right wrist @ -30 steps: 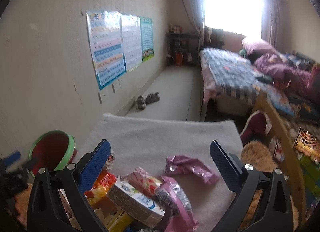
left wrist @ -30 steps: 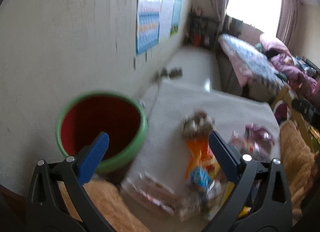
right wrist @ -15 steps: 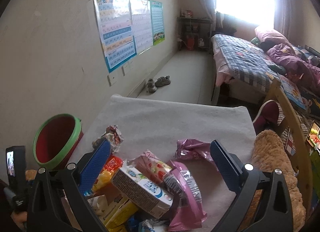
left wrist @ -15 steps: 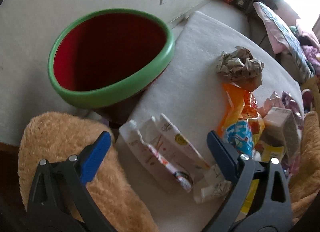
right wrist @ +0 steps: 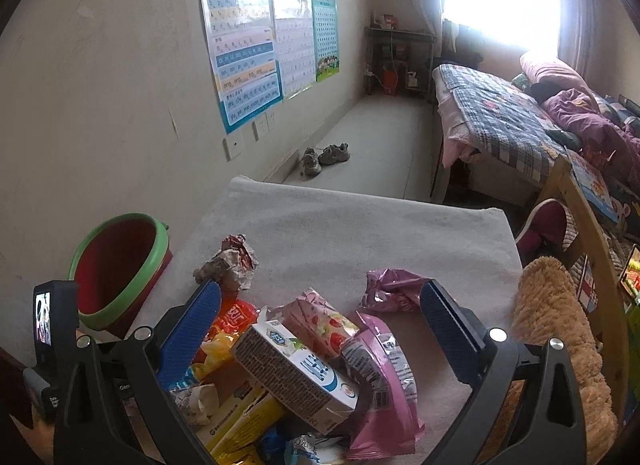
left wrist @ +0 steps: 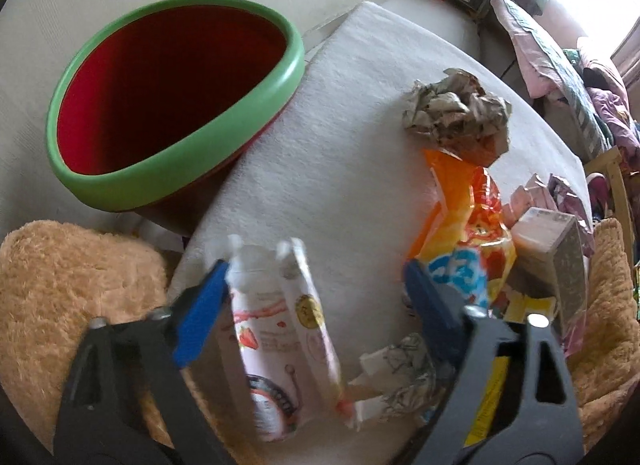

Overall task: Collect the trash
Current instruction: 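Lower the left tool onto the two white snack packets, then close the left tool on the white packets while the right tool grasps the crumpled paper wad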

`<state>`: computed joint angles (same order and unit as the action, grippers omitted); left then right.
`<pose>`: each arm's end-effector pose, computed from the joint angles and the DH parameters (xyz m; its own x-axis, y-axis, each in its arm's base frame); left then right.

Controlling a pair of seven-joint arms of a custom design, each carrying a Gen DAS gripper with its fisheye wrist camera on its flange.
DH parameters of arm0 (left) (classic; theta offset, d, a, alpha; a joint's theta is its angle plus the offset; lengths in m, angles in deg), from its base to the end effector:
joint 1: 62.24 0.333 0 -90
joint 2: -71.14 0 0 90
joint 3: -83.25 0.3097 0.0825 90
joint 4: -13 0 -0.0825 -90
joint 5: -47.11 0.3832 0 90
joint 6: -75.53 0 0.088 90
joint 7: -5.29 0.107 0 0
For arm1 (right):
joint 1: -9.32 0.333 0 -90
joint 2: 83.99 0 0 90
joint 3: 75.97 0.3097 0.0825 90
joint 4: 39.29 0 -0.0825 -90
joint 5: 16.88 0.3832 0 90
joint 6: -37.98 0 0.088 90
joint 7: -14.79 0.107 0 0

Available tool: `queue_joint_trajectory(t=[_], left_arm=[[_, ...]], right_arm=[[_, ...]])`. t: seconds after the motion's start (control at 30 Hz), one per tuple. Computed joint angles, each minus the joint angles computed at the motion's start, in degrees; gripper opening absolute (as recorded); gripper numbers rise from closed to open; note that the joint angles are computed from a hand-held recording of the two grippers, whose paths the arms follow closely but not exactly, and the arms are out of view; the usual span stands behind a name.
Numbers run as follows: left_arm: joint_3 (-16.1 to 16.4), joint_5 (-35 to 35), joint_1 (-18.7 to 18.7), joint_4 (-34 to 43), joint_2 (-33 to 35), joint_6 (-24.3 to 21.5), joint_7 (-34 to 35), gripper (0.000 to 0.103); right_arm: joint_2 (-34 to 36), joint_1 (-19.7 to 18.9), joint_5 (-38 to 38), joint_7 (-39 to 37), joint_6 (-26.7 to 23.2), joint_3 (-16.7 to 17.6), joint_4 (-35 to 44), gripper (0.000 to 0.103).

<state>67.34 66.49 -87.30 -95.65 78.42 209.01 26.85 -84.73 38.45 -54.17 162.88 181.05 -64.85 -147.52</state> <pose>0.4740 -0.3963 0.4645 0.2558 -0.9532 0.1614 -0.8882 -0.2976 -0.3500 0.4569 0.3924 0.5701 0.1157 -0.9918 -0.0540 -0.6962 -0.0423 -0.7166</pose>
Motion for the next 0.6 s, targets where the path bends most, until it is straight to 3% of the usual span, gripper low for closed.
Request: queue_joint_trajectory(t=[0.07,0.13,0.2,0.3,0.43,0.57,0.6], left_arm=[[0.12,0.01,0.09,-0.76,-0.46,0.88,-0.79,0.059],[0.19,-0.84,0.65,-3.03,-1.91,3.95,-1.05,0.034],[0.04,-1.52,1.09,-4.53,-2.96,6.32,-0.59,0.03],[-0.34,-2.22,1.56,-6.56,-4.65,9.41,1.06,0.027],[-0.93,0.04,1.55,-6.11,-5.43,9.54,1.9,0.027],[-1.03,-1.76,1.88,-7.04,-6.39,9.36,0.98,0.032],[-1.0,-2.25,2.05,-7.02,-6.2,9.25,0.92,0.037]], right_arm=[[0.29,0.06,0.35,-0.49,-0.16,0.02,0.37,0.096],[0.46,0.16,0.44,-0.65,-0.21,0.0,0.58,0.096],[0.71,0.26,0.75,-0.98,-0.17,-0.06,0.78,0.096],[0.93,0.37,1.34,-1.36,0.03,-0.19,0.79,0.096],[1.22,0.43,1.92,-1.47,0.29,-0.39,0.83,0.096],[2.36,0.61,3.48,-2.61,0.69,-0.56,1.58,0.096],[2.74,0.74,3.8,-3.05,0.67,-0.6,1.89,0.096]])
